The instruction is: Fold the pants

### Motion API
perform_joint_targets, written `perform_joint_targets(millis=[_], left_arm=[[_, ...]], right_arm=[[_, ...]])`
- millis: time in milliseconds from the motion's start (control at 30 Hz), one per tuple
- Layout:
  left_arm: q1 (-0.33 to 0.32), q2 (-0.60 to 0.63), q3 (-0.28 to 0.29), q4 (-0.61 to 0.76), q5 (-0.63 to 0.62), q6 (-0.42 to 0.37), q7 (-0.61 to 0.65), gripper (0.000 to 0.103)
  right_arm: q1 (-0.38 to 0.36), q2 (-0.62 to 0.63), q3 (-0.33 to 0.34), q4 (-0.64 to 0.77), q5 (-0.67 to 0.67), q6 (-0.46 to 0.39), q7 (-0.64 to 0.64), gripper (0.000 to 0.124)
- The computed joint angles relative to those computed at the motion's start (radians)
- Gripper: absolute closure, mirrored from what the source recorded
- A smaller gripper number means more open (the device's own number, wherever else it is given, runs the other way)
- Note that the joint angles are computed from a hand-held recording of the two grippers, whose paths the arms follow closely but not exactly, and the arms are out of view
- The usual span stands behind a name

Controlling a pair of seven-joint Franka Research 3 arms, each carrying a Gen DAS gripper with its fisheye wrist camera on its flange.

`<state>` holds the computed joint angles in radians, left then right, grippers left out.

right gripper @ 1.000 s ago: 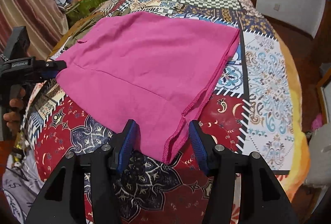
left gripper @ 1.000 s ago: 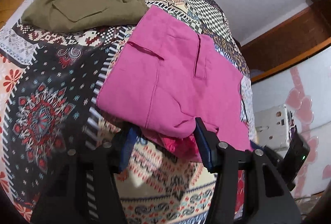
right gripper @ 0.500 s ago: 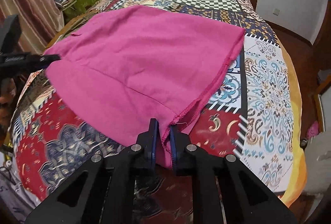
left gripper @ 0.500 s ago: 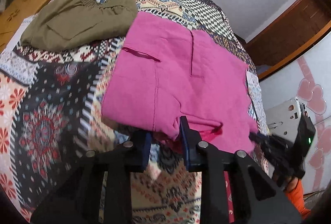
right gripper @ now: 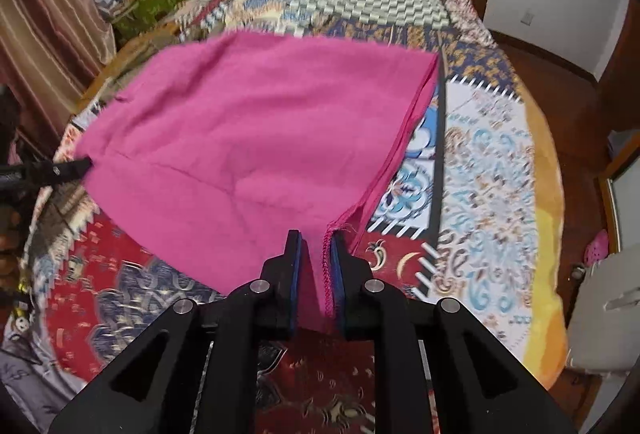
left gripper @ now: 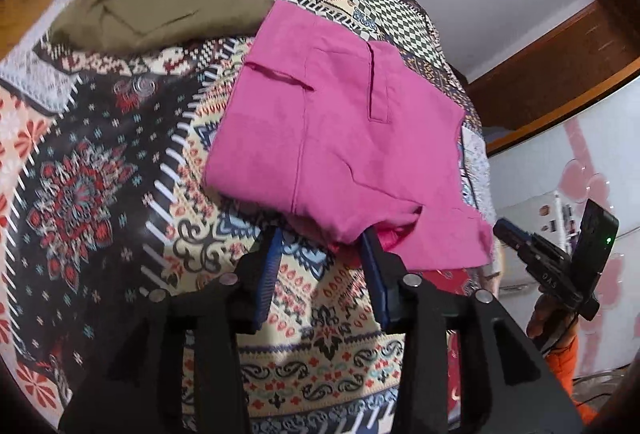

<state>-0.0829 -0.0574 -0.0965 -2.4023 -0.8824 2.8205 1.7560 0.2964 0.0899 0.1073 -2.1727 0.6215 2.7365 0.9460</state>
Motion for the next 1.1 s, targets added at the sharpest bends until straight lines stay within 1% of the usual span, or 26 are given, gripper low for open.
perform_joint_targets(millis=[67, 100, 167, 233, 300, 367, 400, 467, 500, 567, 600, 733, 800, 900, 967, 1000, 1033, 1067, 1100], left_arm=[[-0.003, 0.004, 0.004, 0.006, -0.064, -0.010, 0.039, 0.056], [-0.004, 0.012, 0.007, 0.016, -0.119, -0.019, 0.075, 0.055], [0.004, 0.030, 0.004, 0.037, -0.174, -0.026, 0.106, 0.054], [0.018, 0.051, -0.001, 0.063, -0.214, -0.037, 0.128, 0.054], [0.035, 0.063, -0.007, 0.079, -0.249, -0.054, 0.147, 0.054], [0.050, 0.073, -0.011, 0.094, -0.272, -0.071, 0.159, 0.054], [0.060, 0.083, -0.009, 0.107, -0.287, -0.092, 0.160, 0.054], [0.082, 0.096, -0.007, 0.124, -0.328, -0.141, 0.173, 0.054], [0.095, 0.103, -0.006, 0.134, -0.367, -0.167, 0.191, 0.054], [0.112, 0.101, -0.006, 0.134, -0.424, -0.196, 0.225, 0.054], [0.116, 0.103, -0.008, 0.136, -0.431, -0.202, 0.234, 0.054], [0.113, 0.076, -0.015, 0.108, -0.428, -0.194, 0.258, 0.054], [0.110, 0.059, -0.012, 0.094, -0.467, -0.203, 0.297, 0.054], [0.105, 0.057, -0.007, 0.090, -0.481, -0.179, 0.291, 0.054], [0.110, 0.064, 0.001, 0.093, -0.538, -0.185, 0.299, 0.054], [0.115, 0.069, 0.005, 0.098, -0.584, -0.201, 0.319, 0.054], [0.116, 0.074, 0.005, 0.102, -0.596, -0.202, 0.325, 0.054], [0.115, 0.078, 0.002, 0.107, -0.585, -0.190, 0.316, 0.054], [0.110, 0.086, -0.003, 0.114, -0.545, -0.170, 0.284, 0.054]], right_arm=[[-0.001, -0.011, 0.006, 0.003, 0.040, 0.010, -0.029, 0.103], [-0.001, -0.013, 0.009, 0.008, 0.063, 0.010, -0.050, 0.100], [0.006, -0.006, 0.017, 0.025, 0.098, 0.016, -0.085, 0.099], [0.018, 0.030, 0.021, 0.061, 0.084, 0.014, -0.079, 0.099], [0.024, 0.065, 0.028, 0.087, 0.067, -0.007, -0.075, 0.099], [0.036, 0.102, 0.026, 0.106, 0.007, -0.036, -0.044, 0.099], [0.042, 0.115, 0.026, 0.111, -0.021, -0.043, -0.027, 0.100], [0.039, 0.124, 0.040, 0.094, -0.016, -0.008, -0.050, 0.100], [0.034, 0.119, 0.044, 0.089, -0.012, -0.010, -0.059, 0.100], [0.023, 0.121, 0.045, 0.101, -0.002, -0.045, -0.060, 0.100], [0.019, 0.124, 0.046, 0.106, 0.009, -0.056, -0.062, 0.100], [0.012, 0.127, 0.050, 0.102, 0.035, -0.051, -0.089, 0.099], [0.011, 0.131, 0.051, 0.107, 0.044, -0.053, -0.091, 0.099], [0.008, 0.132, 0.054, 0.108, 0.061, -0.053, -0.103, 0.099], [0.008, 0.130, 0.053, 0.106, 0.063, -0.052, -0.107, 0.099], [0.010, 0.130, 0.052, 0.106, 0.062, -0.050, -0.107, 0.099], [0.011, 0.129, 0.052, 0.104, 0.061, -0.046, -0.109, 0.098], [0.012, 0.128, 0.052, 0.100, 0.060, -0.040, -0.109, 0.098], [0.015, 0.126, 0.052, 0.096, 0.057, -0.031, -0.110, 0.098]])
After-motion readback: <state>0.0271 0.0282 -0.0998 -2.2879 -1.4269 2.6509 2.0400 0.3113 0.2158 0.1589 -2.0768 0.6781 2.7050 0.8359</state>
